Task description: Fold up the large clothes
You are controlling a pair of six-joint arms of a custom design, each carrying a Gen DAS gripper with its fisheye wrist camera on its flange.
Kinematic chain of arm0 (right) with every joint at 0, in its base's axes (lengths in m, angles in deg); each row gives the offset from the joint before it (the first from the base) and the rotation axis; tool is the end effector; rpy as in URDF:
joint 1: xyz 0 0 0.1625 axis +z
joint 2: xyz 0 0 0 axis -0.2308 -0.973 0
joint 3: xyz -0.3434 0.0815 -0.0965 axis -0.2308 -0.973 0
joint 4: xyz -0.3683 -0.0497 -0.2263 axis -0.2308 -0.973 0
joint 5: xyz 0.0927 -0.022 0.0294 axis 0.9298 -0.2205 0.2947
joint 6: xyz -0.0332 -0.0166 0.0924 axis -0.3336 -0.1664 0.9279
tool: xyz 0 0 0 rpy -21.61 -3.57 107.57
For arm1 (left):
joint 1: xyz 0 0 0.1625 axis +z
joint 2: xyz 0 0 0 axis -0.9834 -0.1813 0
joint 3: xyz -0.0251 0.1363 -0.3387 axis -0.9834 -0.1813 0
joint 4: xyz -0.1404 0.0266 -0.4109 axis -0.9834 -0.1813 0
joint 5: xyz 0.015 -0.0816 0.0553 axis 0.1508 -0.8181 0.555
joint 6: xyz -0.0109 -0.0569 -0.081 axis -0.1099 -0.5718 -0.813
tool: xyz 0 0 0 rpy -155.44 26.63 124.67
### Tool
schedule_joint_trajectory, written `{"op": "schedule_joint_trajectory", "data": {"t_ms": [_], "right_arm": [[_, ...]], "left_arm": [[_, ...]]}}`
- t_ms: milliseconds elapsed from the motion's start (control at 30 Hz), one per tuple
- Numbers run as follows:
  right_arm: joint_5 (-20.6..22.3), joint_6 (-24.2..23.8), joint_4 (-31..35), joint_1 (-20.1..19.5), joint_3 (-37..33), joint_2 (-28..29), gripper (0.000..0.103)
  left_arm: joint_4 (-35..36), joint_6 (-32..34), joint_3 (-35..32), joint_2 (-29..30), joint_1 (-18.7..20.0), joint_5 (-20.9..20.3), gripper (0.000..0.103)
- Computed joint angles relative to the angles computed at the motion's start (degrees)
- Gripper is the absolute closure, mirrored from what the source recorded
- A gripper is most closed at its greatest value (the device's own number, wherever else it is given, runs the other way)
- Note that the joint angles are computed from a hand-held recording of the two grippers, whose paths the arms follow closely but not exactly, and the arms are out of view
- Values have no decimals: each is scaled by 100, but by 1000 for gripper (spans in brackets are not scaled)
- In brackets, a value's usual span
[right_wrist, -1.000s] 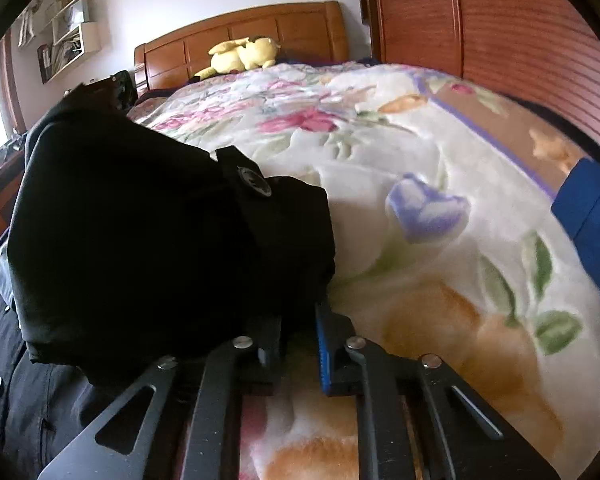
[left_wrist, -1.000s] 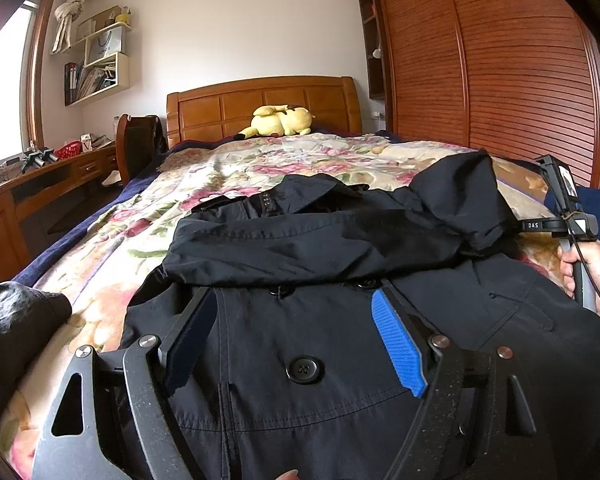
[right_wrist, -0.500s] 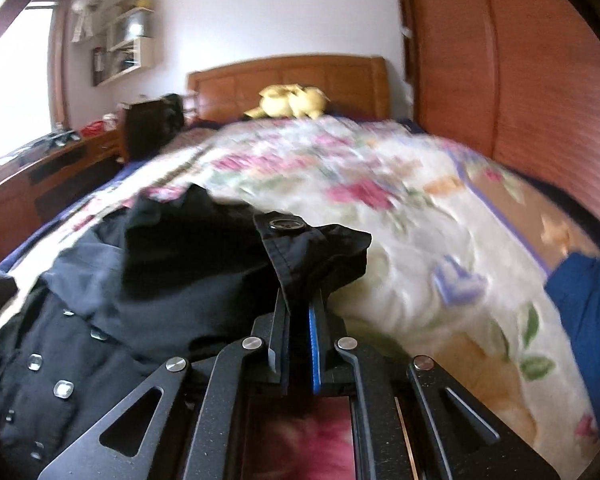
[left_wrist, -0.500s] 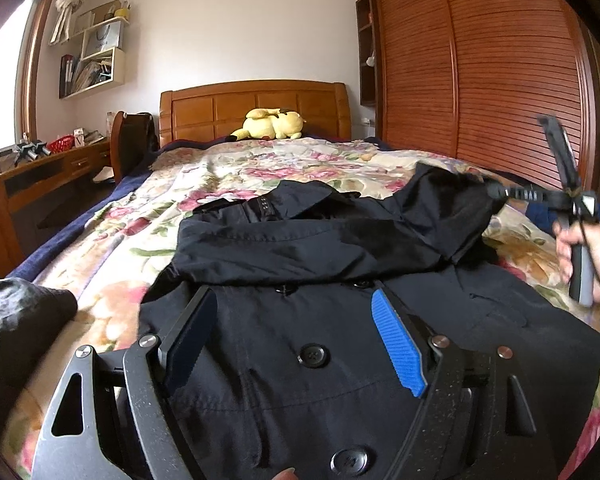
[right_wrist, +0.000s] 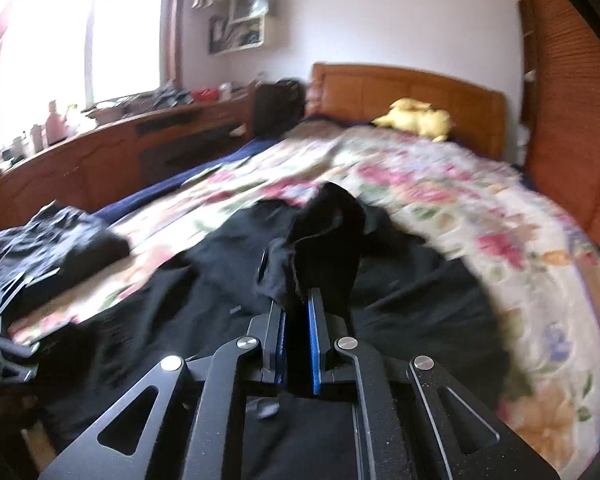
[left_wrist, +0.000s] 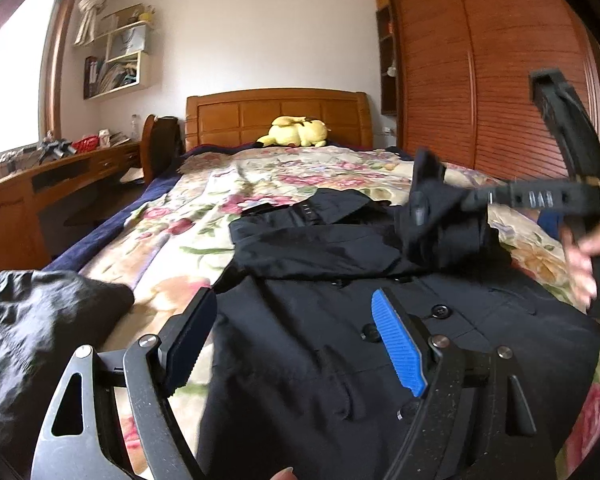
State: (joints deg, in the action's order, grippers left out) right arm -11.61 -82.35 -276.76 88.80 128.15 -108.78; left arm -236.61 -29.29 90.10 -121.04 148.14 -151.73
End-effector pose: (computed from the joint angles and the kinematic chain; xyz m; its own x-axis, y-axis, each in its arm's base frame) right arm 0.0409 -0.3886 0.2364 -0.6717 -0.2618 0.6931 -0.7185 0.4582 -0.5233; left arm -0.0731 -0.6269 0.1540 -0.6276 0.4550 -0.6317 0.7781 0.3395 -0.5285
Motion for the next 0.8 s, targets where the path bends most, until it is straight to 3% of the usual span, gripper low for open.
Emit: {"op": "schedule_joint_trajectory", "data": {"t_ms": [100,267,367,400,500,633,800], "right_arm": [[-401,165,-19,142,-157,466,89],[-518,163,163,88,-228,731,82],[-676,60,-143,125,-44,808,79],[-611,17,-25,21,49,620,76],[-631,47,85,-56,203,458,48],[-690,-104,-83,-105,445,284,47],[-253,-50,-234,-244,726,-202,47]], "left_arm": [[7,-46,-28,-6,55,43,22],[128,-163,-116,5,116,33,22],[70,-60,-128,43,110,75,22],[52,-16,-137,62,107,90,22],[-36,102,-119,100,79,149,22],[-127,171,-67,107,39,190,22],[-150,177,-33,115,15,209,22]]}}
